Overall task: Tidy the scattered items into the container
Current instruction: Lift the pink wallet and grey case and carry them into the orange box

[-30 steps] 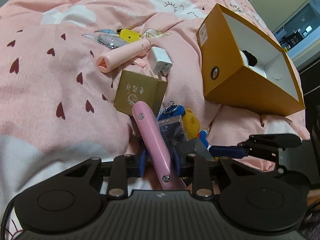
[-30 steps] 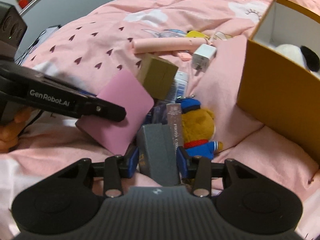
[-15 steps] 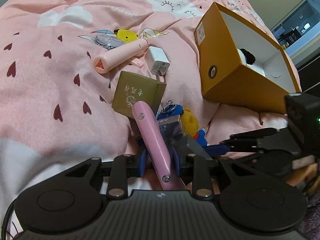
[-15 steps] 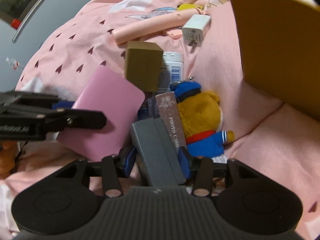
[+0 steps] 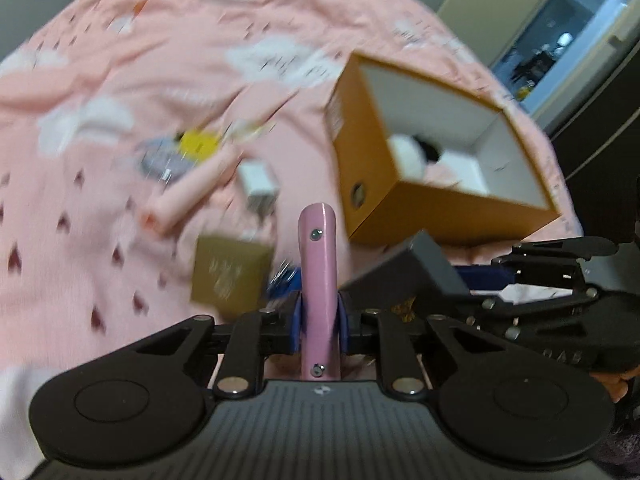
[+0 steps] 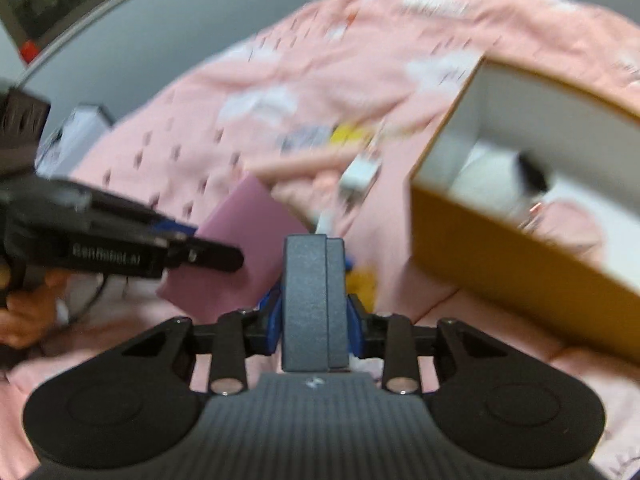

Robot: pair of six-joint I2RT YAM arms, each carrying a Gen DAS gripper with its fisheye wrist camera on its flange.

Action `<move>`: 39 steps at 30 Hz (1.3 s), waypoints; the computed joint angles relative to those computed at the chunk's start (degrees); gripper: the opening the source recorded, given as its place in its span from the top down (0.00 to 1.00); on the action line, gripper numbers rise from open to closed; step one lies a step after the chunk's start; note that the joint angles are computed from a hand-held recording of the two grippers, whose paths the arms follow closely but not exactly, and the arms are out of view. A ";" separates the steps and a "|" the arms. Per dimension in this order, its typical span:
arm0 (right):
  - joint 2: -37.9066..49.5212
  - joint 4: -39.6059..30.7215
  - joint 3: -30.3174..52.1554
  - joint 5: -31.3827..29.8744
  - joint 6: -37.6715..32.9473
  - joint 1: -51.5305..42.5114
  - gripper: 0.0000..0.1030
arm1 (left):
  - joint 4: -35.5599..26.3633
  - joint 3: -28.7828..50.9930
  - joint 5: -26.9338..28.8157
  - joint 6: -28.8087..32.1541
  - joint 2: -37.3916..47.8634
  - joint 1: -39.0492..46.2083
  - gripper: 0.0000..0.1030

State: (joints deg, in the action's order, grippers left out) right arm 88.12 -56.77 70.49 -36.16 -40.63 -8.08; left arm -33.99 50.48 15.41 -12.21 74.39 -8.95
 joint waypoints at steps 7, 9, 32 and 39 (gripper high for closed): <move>0.99 2.71 12.26 -5.30 10.58 -6.11 0.67 | -2.52 16.86 3.62 0.79 7.97 -1.24 0.81; 2.32 7.13 14.52 -4.21 17.32 -5.64 0.67 | -1.95 23.81 1.94 0.56 12.53 -3.04 0.80; 33.77 30.24 28.09 10.02 44.66 0.70 0.67 | -20.73 85.75 -15.69 3.19 67.69 -11.28 0.81; 40.31 22.00 35.94 7.11 50.25 -0.73 0.67 | -29.09 98.92 -20.29 1.30 75.50 -13.22 0.80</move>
